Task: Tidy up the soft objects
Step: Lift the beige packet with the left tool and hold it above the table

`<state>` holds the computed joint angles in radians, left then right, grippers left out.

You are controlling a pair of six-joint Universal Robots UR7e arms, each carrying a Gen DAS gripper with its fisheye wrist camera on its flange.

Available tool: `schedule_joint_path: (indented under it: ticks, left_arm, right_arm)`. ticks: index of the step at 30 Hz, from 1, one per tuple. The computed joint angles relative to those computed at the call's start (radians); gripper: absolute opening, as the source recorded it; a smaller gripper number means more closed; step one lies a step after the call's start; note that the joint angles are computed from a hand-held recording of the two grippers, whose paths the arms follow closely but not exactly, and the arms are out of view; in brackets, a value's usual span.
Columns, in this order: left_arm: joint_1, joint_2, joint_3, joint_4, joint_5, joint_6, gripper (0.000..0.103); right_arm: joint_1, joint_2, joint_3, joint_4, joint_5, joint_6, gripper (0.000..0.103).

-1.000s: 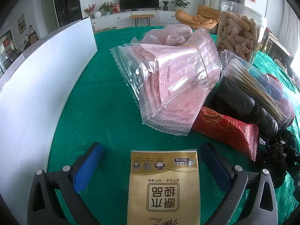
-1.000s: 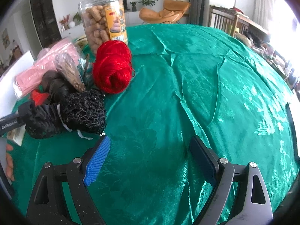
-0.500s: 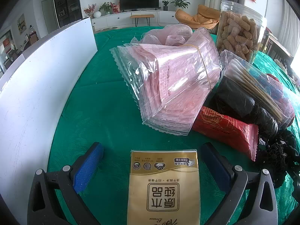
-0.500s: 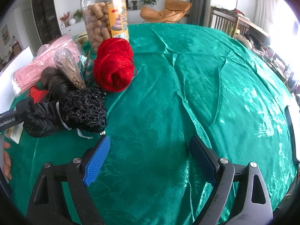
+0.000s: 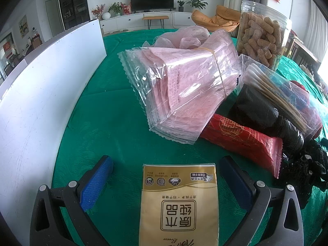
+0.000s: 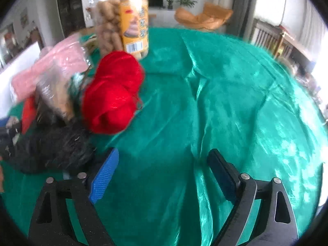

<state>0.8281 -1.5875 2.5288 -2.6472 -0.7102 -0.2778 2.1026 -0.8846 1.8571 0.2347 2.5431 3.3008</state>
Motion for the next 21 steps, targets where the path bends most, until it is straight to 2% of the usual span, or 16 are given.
schedule_joint_path:
  ticks: [21]
  left_arm:
    - [-0.001, 0.0, 0.0, 0.001, 0.0, -0.001, 0.103]
  right_arm:
    - [0.002, 0.006, -0.006, 0.001, 0.001, -0.008, 0.095]
